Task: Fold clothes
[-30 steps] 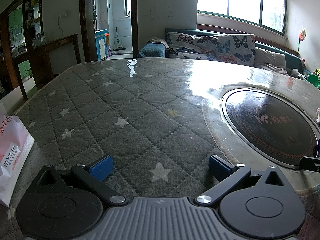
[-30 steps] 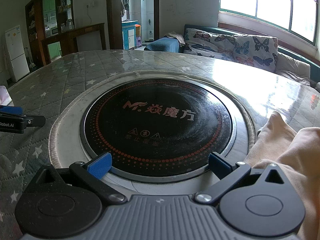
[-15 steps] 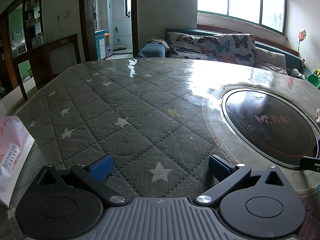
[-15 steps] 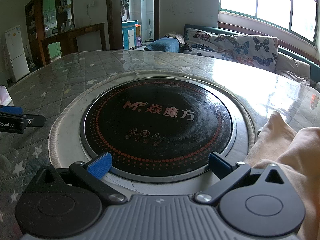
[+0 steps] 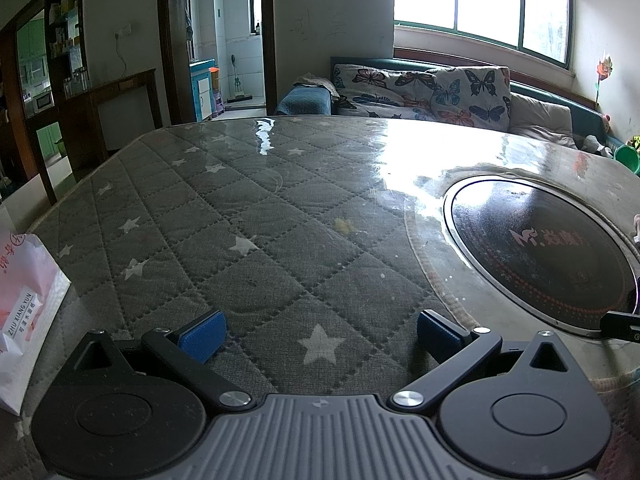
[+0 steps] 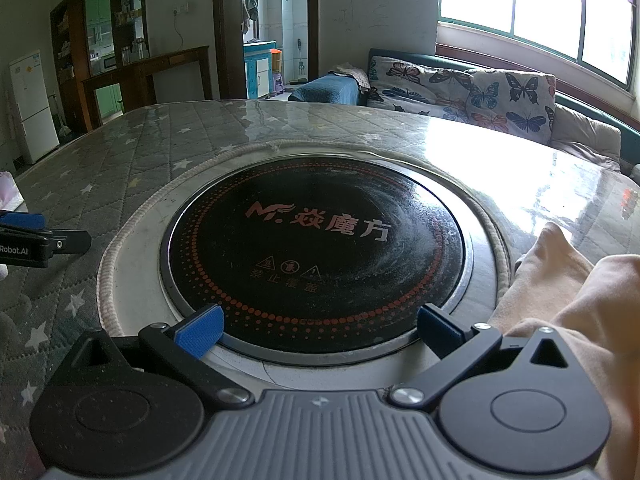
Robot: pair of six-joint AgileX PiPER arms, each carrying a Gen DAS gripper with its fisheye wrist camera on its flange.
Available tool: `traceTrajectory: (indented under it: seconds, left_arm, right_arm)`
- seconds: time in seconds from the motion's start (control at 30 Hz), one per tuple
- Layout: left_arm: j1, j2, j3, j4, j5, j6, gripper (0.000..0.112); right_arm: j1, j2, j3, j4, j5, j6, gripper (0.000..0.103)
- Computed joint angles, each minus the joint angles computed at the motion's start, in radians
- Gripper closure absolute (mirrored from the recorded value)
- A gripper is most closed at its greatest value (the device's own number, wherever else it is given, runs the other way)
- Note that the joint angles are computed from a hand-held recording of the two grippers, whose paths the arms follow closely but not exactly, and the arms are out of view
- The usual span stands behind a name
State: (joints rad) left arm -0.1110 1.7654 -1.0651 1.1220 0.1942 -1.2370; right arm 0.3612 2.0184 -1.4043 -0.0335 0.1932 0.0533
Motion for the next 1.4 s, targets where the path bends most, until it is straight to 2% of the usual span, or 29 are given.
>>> traceTrajectory:
  seconds: [0.27, 0.4, 0.53, 1.4]
  left_arm:
    - [-0.002, 0.002, -0.006, -0.009, 0.005, 0.011, 0.009]
    - [-0.022, 0.002, -0.002, 0.090, 0.033, -0.077, 0.009]
    - [-0.002, 0.007, -0.009, -0.005, 0.001, 0.004, 0.009]
    - [0.003, 0.000, 0.005, 0.022, -0.008, -0.025, 0.009]
  right_arm:
    - [0.001, -0.004, 0.003, -0.008, 0.002, 0.007, 0.000]
    - [0.004, -0.009, 0.007, -0.021, 0.002, 0.022, 0.000]
    - [0.004, -0.006, 0.006, -0.022, 0.000, 0.023, 0.000]
    - [0.004, -0.003, 0.003, -0.021, 0.000, 0.022, 0.000]
